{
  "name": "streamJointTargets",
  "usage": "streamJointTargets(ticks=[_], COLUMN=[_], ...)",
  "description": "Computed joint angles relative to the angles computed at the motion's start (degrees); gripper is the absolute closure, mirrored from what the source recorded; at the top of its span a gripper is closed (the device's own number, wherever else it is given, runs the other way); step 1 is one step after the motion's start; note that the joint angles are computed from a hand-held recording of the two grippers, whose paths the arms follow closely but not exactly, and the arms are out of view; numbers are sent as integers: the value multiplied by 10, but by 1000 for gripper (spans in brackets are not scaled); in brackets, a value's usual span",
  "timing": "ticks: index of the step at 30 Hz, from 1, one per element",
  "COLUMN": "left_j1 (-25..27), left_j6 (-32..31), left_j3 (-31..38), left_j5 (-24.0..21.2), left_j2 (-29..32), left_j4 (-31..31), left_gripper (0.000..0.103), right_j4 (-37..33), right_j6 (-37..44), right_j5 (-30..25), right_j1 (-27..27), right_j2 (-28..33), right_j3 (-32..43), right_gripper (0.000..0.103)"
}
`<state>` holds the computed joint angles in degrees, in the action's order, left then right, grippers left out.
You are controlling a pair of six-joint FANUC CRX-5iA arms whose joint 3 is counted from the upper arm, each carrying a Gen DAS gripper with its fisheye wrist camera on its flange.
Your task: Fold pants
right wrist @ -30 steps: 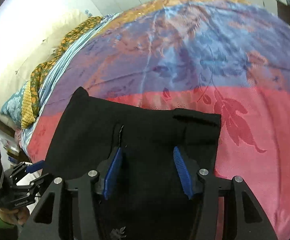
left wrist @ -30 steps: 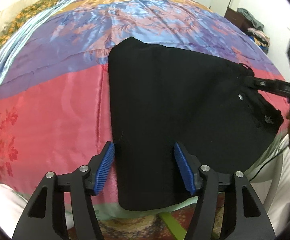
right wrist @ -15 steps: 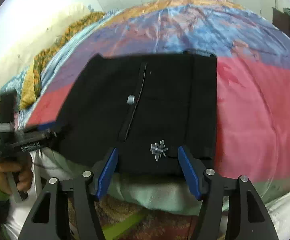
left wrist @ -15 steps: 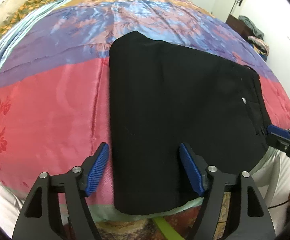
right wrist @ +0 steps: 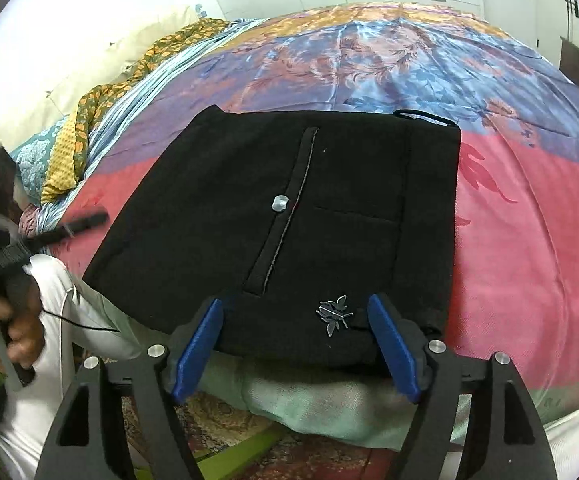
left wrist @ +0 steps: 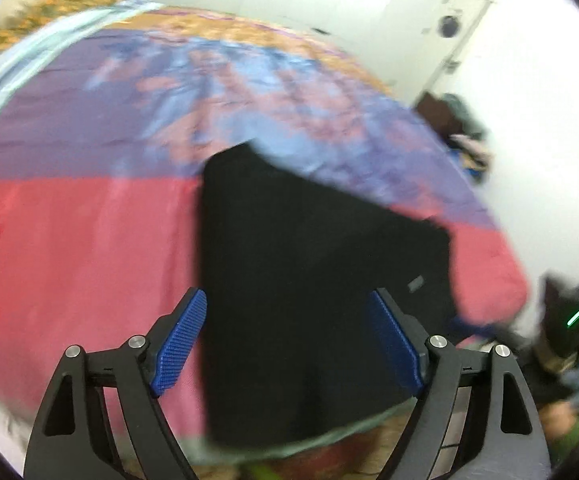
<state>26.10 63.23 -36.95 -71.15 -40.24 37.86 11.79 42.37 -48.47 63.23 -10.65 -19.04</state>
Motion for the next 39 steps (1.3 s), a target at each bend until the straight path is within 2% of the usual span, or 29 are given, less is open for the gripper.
streamJointTargets(ticks=[2, 4, 5, 7, 8, 10, 12, 15, 17, 25, 27, 31, 39], left_j1=[-41, -80, -97, -114, -115, -100, -53, -3, 44, 257, 263, 218, 201], left_j6=[-25, -33, -11, 73, 104, 146, 130, 131, 90, -24, -24, -39, -30], left_j3=[28, 55, 75, 111, 116, 123, 98, 89, 68, -83, -91, -68, -63], left_j5=[28, 64, 82, 101, 111, 116, 108, 98, 76, -66, -69, -39, -35], left_j2=[65, 127, 160, 220, 232, 246, 231, 189, 154, -1, -12, -6, -3], left_j4=[24, 21, -3, -78, -108, -160, -120, -132, -108, -9, -8, -17, -38], left_gripper=[17, 15, 15, 16, 18, 17, 17, 18, 18, 17, 18, 17, 17], right_j4=[0, 0, 1, 3, 3, 6, 10, 10, 3, 8, 6, 14, 32], right_j6=[2, 3, 2, 1, 0, -2, -2, -4, 0, -2, 0, -4, -22], right_j5=[1, 1, 1, 2, 3, 5, 5, 6, 7, 7, 8, 7, 7], right_j1=[0, -1, 0, 0, 1, 2, 4, 5, 1, 4, 3, 6, 16], right_j2=[0, -1, -1, -1, -2, -2, -2, -3, -2, -1, -1, -1, -3], right_j3=[-1, -2, -3, -4, -4, -6, -6, -8, -5, -5, -5, -7, -13], right_gripper=[27, 27, 27, 27, 26, 27, 26, 26, 26, 26, 26, 26, 25])
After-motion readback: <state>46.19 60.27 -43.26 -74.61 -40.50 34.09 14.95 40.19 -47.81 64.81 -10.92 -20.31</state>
